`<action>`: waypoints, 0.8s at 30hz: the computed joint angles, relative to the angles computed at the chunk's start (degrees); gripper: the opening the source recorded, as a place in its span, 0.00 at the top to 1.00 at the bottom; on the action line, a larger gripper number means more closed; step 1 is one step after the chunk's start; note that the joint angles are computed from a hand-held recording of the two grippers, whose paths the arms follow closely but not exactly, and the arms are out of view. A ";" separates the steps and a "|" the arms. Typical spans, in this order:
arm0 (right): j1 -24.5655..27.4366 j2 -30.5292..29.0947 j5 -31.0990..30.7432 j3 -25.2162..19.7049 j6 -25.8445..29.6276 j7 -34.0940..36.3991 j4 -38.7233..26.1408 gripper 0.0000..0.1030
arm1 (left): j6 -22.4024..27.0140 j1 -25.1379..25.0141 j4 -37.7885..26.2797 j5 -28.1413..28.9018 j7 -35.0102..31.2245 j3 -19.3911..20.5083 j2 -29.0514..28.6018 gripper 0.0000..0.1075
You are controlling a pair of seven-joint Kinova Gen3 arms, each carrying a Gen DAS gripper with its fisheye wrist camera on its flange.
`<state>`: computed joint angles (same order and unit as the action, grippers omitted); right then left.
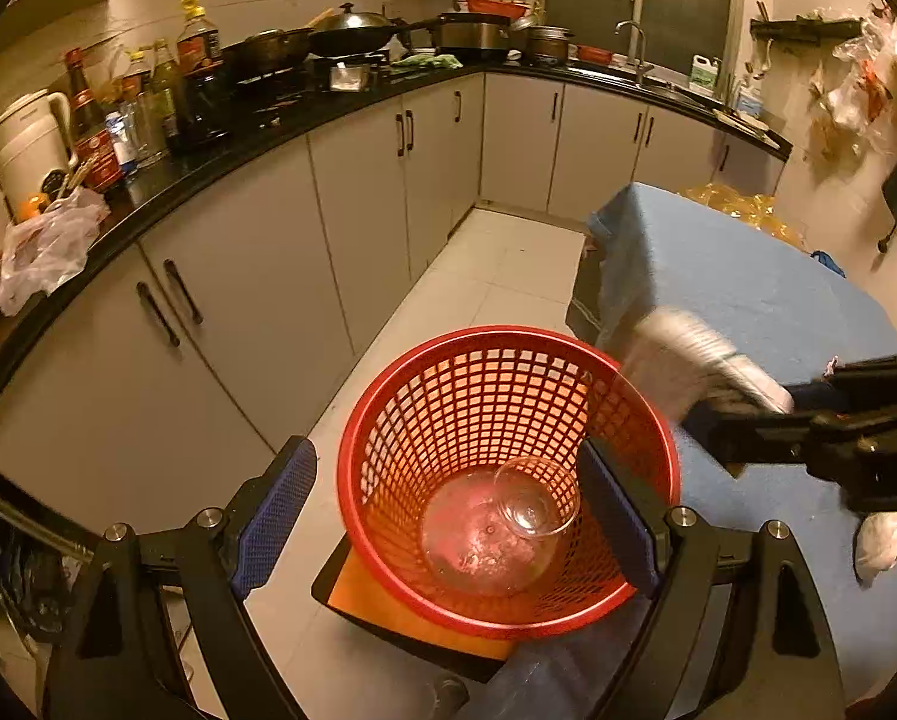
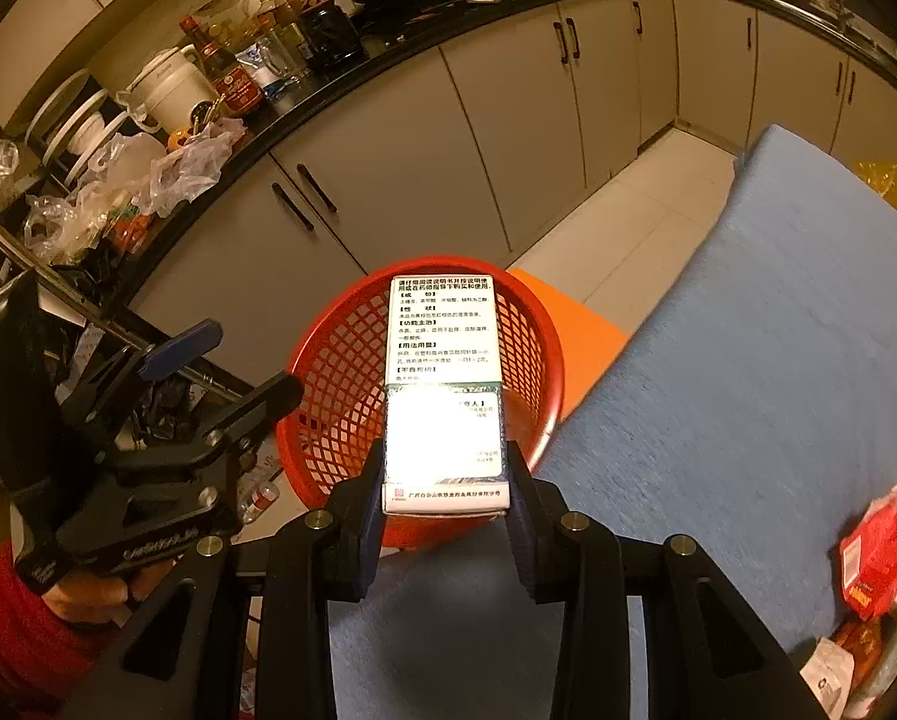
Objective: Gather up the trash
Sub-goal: 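Open the left tool over the basket while the right tool drops the white box in, then move both tools back to the table, left tool toward the white cloth bundle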
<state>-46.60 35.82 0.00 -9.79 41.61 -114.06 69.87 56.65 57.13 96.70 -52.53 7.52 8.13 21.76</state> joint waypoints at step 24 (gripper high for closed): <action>0.14 -17.75 6.62 1.76 -12.80 -16.35 29.16 0.31 | -0.75 6.10 -12.98 4.27 -7.81 -0.14 7.34 0.19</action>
<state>-46.46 18.06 6.62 -8.03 28.82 -130.41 99.03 55.90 63.24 83.72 -48.25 -0.29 7.99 29.10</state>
